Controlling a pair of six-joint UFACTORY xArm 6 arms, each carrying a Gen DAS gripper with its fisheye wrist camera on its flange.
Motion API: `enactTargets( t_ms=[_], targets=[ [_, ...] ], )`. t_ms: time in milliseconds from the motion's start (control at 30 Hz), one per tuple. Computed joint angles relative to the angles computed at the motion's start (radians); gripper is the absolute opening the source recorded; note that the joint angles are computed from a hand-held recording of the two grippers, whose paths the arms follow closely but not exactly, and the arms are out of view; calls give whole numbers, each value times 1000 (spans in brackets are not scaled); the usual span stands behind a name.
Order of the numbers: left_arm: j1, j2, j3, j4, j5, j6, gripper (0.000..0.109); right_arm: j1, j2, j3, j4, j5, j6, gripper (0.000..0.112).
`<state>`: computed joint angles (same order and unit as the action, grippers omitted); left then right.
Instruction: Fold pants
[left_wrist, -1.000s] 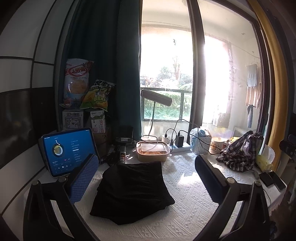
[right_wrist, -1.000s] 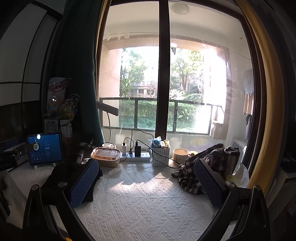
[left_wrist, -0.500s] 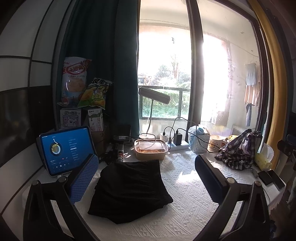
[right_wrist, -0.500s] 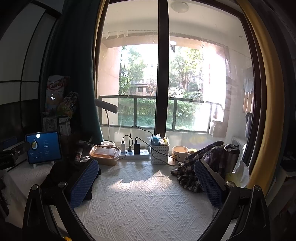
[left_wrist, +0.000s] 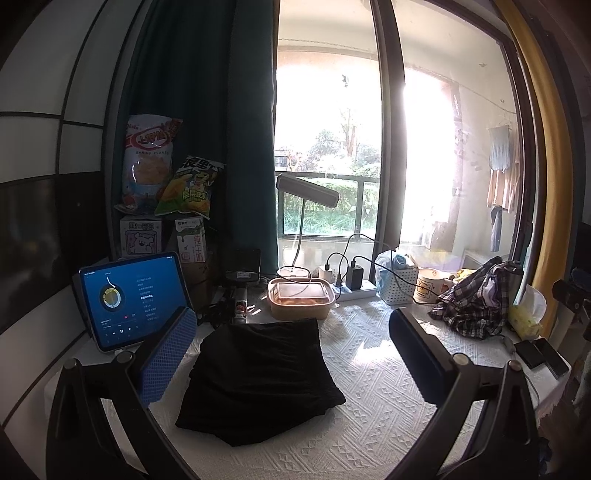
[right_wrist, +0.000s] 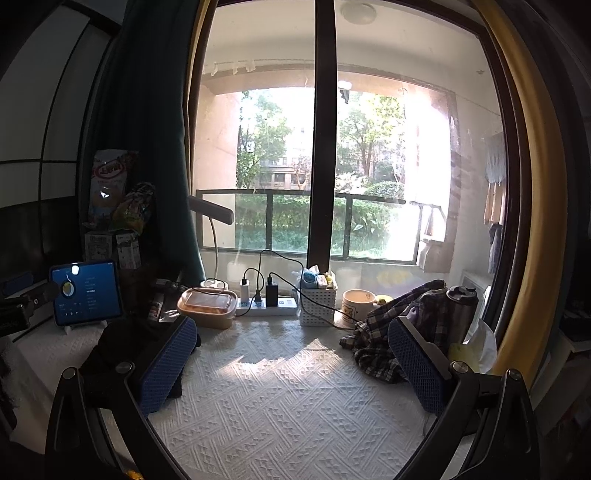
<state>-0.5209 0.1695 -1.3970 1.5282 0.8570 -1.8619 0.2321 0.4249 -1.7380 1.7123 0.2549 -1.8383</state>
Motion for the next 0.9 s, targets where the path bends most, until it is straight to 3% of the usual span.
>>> enactTargets(
  t_ms=[900],
  targets=[
    [3, -5, 5, -1, 6, -3, 103, 3, 2, 1, -16, -19, -4, 103]
  ],
)
